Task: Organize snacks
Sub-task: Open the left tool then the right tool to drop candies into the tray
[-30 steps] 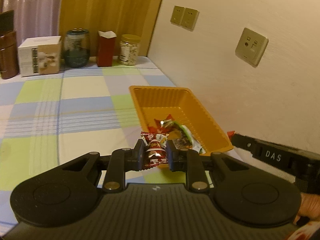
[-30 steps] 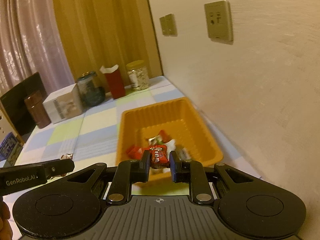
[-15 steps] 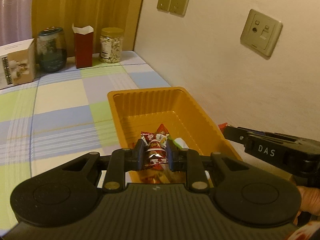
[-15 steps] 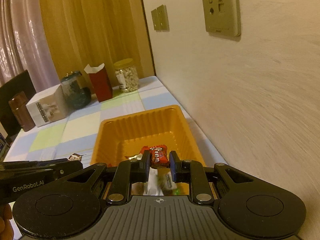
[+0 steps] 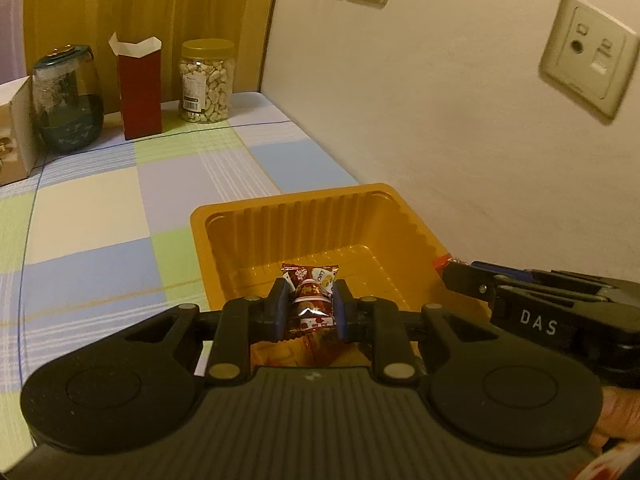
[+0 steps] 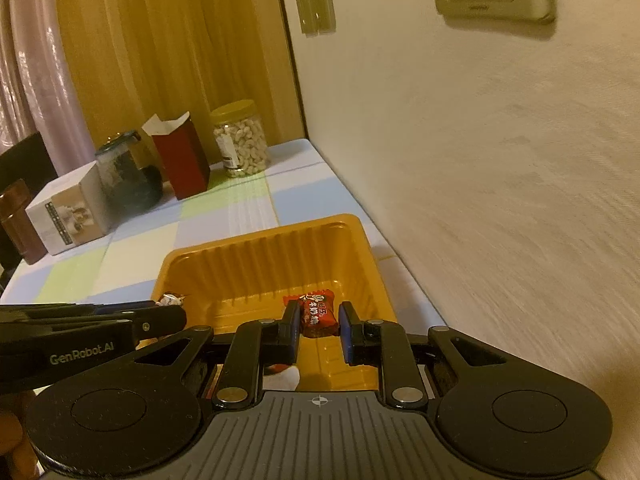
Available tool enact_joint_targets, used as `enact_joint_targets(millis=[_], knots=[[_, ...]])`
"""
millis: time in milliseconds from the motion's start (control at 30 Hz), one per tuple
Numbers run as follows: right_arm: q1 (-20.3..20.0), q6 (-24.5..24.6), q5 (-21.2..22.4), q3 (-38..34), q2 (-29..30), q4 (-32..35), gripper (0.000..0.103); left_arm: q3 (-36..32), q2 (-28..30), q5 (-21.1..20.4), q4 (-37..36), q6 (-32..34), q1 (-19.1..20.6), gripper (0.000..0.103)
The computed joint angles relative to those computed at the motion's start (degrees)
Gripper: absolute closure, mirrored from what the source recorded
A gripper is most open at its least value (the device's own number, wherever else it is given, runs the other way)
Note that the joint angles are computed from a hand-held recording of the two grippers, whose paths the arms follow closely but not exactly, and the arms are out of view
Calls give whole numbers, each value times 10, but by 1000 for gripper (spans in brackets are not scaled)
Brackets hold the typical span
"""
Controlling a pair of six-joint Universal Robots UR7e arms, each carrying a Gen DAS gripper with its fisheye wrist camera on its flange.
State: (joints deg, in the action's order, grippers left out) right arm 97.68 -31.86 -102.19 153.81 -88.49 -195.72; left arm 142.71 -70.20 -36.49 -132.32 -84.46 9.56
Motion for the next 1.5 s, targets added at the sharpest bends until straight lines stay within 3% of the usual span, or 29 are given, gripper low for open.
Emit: enact_joint_targets(millis=[33, 67, 133, 400, 600, 633, 700, 767, 800, 1033, 1167, 1500], knots=[[-2, -1, 0, -2, 6, -3, 83, 2, 3, 3, -13, 13, 7, 80], [-3, -1, 1, -3, 12, -7, 83, 2, 5, 7, -16, 17, 12, 68], [-5, 1, 2, -5, 20, -11, 83, 4, 2, 15, -2, 9, 12, 58], [-6, 4, 10, -10, 32, -12, 82, 11, -45, 11, 146, -102, -26, 58], [-3, 12, 29, -13, 39, -14, 81, 10, -58, -12, 204, -148, -48, 54], [-3, 19, 32, -14, 40, -12, 78, 8, -58, -15, 211, -153, -51, 50], [-6, 34, 38, -12, 34, -8, 47, 5, -60, -21, 227, -164, -59, 44], [-13, 30, 56, -6, 18, 2, 46, -1, -59, -29, 253, -181, -69, 34], [-12, 28, 55, -3, 11, 5, 46, -6, -57, -34, 271, -192, -73, 33], [6, 39, 29, 16, -62, 45, 46, -29, -60, -68, 352, -242, -114, 14], [22, 49, 11, 27, -128, 93, 39, -44, -68, -94, 395, -276, -149, 3], [84, 93, -55, 47, -318, 270, 21, -88, -64, -162, 480, -353, -237, 0]])
